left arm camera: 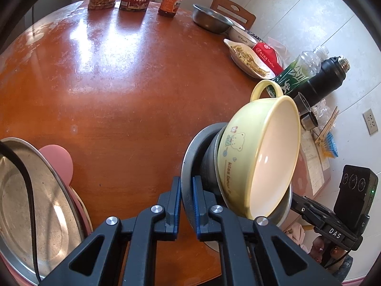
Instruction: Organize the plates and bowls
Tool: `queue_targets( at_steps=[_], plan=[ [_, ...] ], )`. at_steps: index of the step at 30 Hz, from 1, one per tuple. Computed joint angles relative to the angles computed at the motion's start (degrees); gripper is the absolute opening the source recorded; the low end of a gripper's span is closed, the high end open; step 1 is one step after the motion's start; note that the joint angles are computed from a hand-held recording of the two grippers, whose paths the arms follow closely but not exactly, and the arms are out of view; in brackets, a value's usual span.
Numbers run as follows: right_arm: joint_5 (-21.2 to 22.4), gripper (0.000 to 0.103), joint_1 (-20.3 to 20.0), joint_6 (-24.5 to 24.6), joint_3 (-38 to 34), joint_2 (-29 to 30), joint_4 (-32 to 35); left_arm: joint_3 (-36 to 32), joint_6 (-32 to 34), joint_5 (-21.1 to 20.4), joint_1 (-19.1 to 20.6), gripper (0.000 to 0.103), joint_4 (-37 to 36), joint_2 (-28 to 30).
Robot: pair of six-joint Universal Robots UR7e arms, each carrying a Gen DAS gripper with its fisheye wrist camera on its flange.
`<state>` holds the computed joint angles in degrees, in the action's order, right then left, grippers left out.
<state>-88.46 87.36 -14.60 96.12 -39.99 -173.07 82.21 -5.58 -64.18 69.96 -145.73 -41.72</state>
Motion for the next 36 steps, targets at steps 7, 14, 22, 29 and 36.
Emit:
queue_targets(
  at_steps=[7, 14, 22, 29, 36],
  plan=[
    [0.2, 0.015, 1.0, -1.0, -0.6, -0.2, -0.3, 1.9, 0.9, 1.1, -0.8, 0.008, -3.1, -1.8],
    [1.4, 0.015, 3.2, -2.9, -3.1, 0.6, 1.7, 6.0, 1.0, 3.8, -1.9, 0.008, -7.4, -5.8],
    [2.3, 0.015, 6.1, -5.0, -7.3, 3.2, 5.1, 10.1, 0.6, 6.9, -1.8, 0.009, -10.8, -10.7],
    [2.7, 0.015, 9.1, -6.6, -12.3, 6.8, 9.3, 13.7, -0.4, 9.1, -1.0, 0.009, -12.3, -15.5],
    [3.4, 0.015, 11.6, -8.0, -18.0, 11.1, 13.4, 16.9, -1.2, 12.1, -0.4, 0.009, -13.5, -20.2]
  ],
)
